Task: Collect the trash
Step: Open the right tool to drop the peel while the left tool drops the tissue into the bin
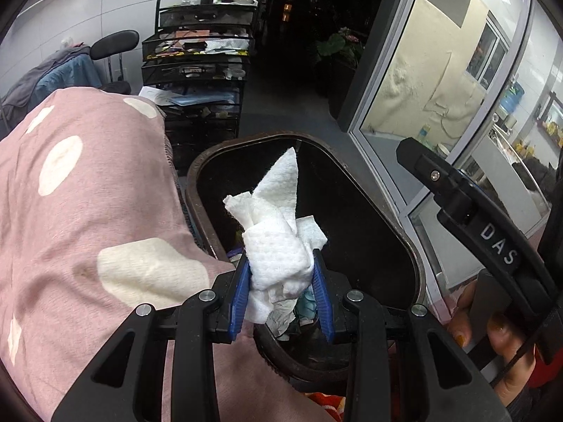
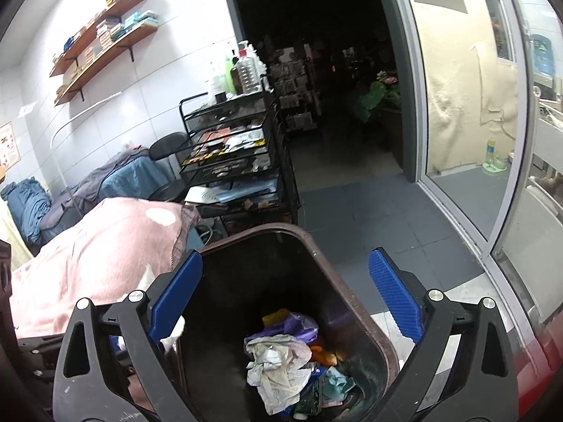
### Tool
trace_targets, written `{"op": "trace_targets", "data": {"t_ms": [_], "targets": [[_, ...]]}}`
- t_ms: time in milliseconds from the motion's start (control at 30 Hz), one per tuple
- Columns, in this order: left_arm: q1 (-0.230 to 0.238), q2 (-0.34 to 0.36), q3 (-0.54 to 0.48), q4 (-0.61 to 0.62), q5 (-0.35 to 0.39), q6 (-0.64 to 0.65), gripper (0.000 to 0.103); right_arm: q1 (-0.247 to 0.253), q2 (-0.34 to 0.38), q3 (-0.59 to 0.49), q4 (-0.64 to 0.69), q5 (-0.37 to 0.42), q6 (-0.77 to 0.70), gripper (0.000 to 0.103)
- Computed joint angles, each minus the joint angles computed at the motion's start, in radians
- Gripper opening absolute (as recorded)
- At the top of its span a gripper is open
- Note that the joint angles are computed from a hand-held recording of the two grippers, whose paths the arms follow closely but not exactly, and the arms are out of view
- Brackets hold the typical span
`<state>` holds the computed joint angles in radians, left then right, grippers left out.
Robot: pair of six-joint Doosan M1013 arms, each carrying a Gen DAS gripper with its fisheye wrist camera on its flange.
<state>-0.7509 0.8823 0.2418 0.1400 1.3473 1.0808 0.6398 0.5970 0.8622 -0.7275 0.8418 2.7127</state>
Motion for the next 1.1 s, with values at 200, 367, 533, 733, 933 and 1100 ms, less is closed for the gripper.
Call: {"op": "trace_targets", "data": {"t_ms": [200, 367, 533, 733, 933, 1100], "targets": [[0.0, 0.074, -0.142, 0.001, 0.096, 0.014, 0.051, -0.002, -0.005, 0.004, -0.012, 0.017, 0.03, 0.096], [-0.009, 0.04, -0.073, 0.036, 0.046, 0.014, 0.083, -0.002, -0.011, 0.015, -0.029, 0.027, 0.078, 0.097], [-0.019, 0.015, -0.022, 0.077, 0.005, 0.034, 0.09, -0.001, -0.02, 0.031, -0.052, 0.022, 0.117, 0.097], [-0.022, -0.084, 0.161, 0.132, -0.141, -0.041, 0.092, 0.0, -0.025, 0.035, -0.067, 0.015, 0.142, 0.097], [-0.041, -0.195, 0.355, 0.274, -0.267, -0.178, 0.094, 0.005, -0.036, 0.053, -0.073, -0.031, 0.148, 0.097], [-0.053, -0.289, 0.505, 0.411, -0.362, -0.352, 0.097, 0.015, -0.044, 0.062, -0.091, -0.083, 0.128, 0.097]]}}
